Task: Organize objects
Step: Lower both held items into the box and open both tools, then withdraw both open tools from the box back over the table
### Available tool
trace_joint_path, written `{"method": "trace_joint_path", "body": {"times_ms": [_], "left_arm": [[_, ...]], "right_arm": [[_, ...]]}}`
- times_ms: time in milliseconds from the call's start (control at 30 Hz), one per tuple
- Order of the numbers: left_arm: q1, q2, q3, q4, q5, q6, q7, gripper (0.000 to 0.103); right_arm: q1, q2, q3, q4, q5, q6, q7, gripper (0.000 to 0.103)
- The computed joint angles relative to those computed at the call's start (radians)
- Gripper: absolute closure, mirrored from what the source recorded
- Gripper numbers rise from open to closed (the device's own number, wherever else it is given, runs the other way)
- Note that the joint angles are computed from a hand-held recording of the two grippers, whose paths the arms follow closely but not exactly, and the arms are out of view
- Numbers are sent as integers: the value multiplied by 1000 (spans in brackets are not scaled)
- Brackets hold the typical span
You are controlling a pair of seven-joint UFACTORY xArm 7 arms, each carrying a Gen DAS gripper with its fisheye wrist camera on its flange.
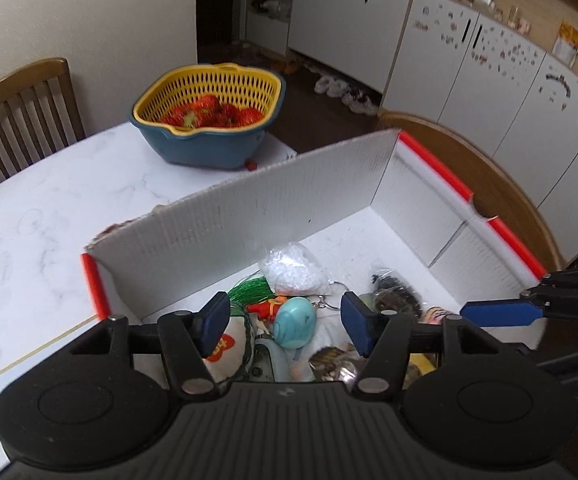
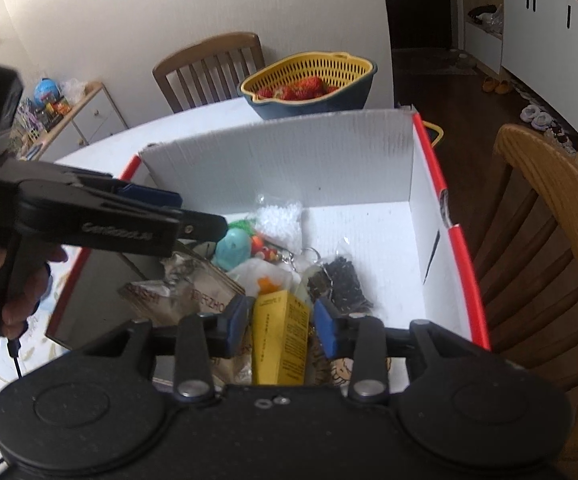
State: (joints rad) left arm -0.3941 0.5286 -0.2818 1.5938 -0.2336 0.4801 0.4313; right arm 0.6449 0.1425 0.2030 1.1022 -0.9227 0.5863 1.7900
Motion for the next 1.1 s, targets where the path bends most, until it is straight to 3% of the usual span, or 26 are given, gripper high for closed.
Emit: {"method": "trace_joint_path", "body": {"times_ms": [267, 533, 800, 1033, 1100], "left_arm": [[107, -152, -94, -177, -187, -86, 165, 43], [182, -319, -127, -331, -508, -83, 459, 42], [175, -445, -48, -424, -736, 0, 675, 37], [119, -522, 52, -492, -810, 38, 777, 37], [103, -540, 82, -510, -825, 44, 800, 29]], "right_arm": [[33, -21, 26, 32, -56, 98, 75, 54], [96, 5, 56, 127, -103, 260, 132, 45], [191, 66, 61, 242, -128, 419, 177, 38], [272, 123, 46, 331, -147, 517, 214, 29], [292, 137, 41, 352, -157, 535, 225, 27]]}}
